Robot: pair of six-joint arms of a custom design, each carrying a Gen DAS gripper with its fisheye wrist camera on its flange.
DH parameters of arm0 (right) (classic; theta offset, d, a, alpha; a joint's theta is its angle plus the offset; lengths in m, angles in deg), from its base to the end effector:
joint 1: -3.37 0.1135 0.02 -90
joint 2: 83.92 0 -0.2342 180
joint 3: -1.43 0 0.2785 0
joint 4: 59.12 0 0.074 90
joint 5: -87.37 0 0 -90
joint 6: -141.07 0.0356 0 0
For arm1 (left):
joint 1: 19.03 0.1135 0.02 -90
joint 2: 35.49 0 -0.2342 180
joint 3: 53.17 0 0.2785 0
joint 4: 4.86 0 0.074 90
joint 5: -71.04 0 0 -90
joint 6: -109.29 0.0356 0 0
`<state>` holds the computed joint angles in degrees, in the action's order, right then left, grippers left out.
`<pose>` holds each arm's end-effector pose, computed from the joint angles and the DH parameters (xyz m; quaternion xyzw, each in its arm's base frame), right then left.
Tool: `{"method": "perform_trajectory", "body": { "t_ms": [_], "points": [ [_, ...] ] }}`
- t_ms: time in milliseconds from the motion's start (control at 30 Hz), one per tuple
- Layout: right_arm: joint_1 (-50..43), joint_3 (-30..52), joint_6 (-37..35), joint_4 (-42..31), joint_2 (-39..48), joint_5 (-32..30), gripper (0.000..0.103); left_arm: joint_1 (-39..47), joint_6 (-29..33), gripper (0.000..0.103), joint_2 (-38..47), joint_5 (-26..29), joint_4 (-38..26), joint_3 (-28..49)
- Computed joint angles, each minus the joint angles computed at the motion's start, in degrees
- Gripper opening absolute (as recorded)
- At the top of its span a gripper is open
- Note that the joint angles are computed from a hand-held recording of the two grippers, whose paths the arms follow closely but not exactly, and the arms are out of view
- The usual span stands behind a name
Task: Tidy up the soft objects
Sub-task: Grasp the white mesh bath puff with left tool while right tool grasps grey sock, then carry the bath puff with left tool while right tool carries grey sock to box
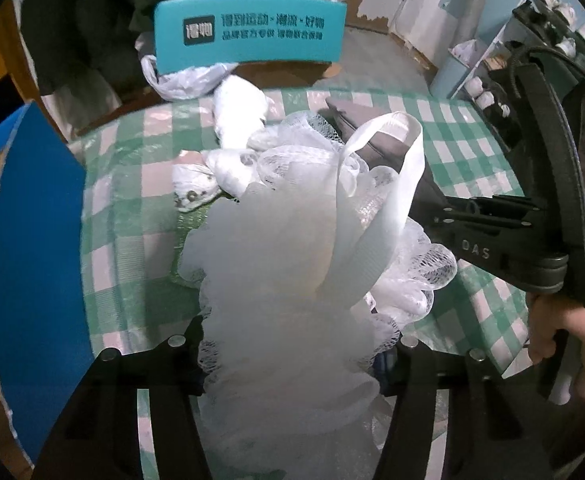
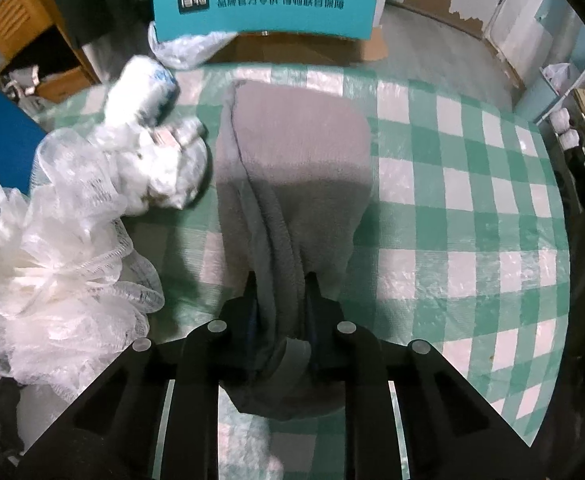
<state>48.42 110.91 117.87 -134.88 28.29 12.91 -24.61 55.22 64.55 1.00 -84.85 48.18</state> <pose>0.2952 0.2822 0.2109 0.1993 0.9656 0.0069 0.1671 0.3575 -0.0471 0.2451 0.3633 0.9104 -0.1410 0.1389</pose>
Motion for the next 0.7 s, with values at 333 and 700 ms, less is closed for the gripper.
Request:
{"method": "perform_trajectory", "body": {
  "t_ms": [333,700],
  "points": [
    [2.7,3.4,1.3,-2.1,-2.5,3.6,0.017,4.3,1.6,0.058,-3.1,4.5,-4.0,3.6],
    [7.3,11.2,2.5,-7.2,-2.0,8.5,0.017,7.5,2.1,0.057,-5.5,5.8,-3.7,5.8]
  ]
}}
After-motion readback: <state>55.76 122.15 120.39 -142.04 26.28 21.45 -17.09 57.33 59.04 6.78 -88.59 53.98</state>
